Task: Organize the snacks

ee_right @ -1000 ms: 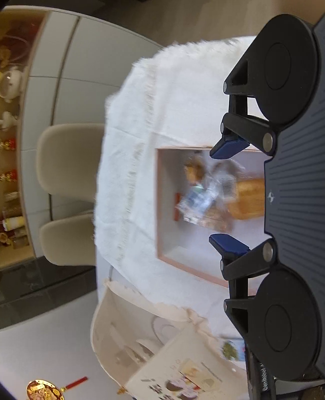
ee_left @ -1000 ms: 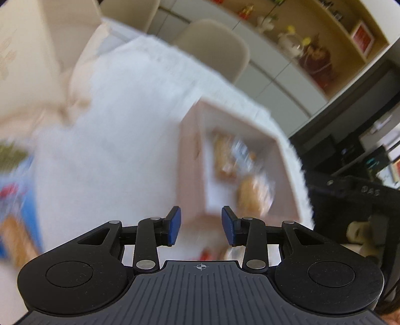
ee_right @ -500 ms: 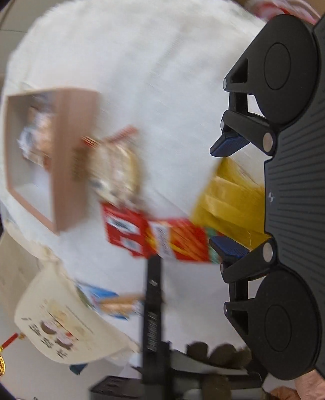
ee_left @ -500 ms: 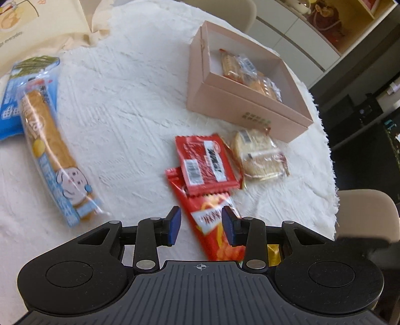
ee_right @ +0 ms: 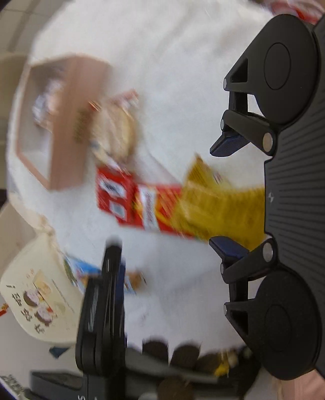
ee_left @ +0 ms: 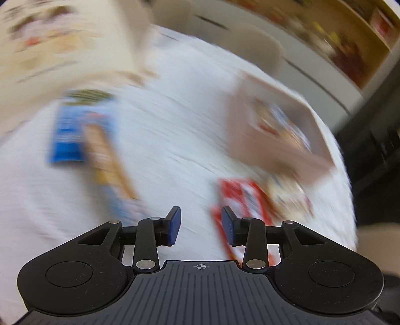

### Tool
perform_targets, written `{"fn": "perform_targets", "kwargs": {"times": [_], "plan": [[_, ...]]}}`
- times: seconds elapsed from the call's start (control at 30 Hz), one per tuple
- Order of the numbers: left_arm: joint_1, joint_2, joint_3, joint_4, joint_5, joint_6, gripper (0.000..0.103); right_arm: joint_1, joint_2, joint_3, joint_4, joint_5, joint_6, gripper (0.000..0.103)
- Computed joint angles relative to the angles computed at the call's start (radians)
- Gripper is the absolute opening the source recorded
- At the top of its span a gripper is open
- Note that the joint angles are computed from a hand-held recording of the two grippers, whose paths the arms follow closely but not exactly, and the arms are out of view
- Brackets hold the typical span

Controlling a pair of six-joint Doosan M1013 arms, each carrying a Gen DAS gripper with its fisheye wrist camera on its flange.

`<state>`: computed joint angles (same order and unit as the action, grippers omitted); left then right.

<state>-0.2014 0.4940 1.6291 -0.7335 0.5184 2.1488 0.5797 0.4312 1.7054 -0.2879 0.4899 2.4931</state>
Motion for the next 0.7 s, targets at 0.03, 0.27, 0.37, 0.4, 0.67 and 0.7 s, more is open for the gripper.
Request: {"fn": "perform_targets", "kwargs": {"times": [0.03,0.27,0.37,0.4,0.67,0.7], "plan": [[0.01,0.0,0.002,0.008,-0.028,-0.049,0.04,0.003,-0.003,0.002,-0.049,0.007,0.046,0.071],[0.066,0.033,-0.046,0.064,-0.059,-0.3,0.04,0.013,0.018,-0.014,-0.318,0.074,0.326,0.071],[0.061,0.037,-0.071,-0.075,-0.009,-0.104,0.04,0.0,0.018,-0.014,-0.284,0.068,0.315,0.071],[0.054,0.048,-0.095,-0.123,0.045,-0.02,0.04,-0.004,0.018,-0.013,-0.28,0.068,0.317,0.071],[-0.086,0.128,-0.232,0.052,0.311,0.194,0.035,-0.019,0.017,-0.005,-0.382,0.137,0.456,0.071],[-0.096,0.12,-0.217,0.049,0.324,0.245,0.031,-0.02,0.014,-0.001,-0.405,0.156,0.488,0.071]]}}
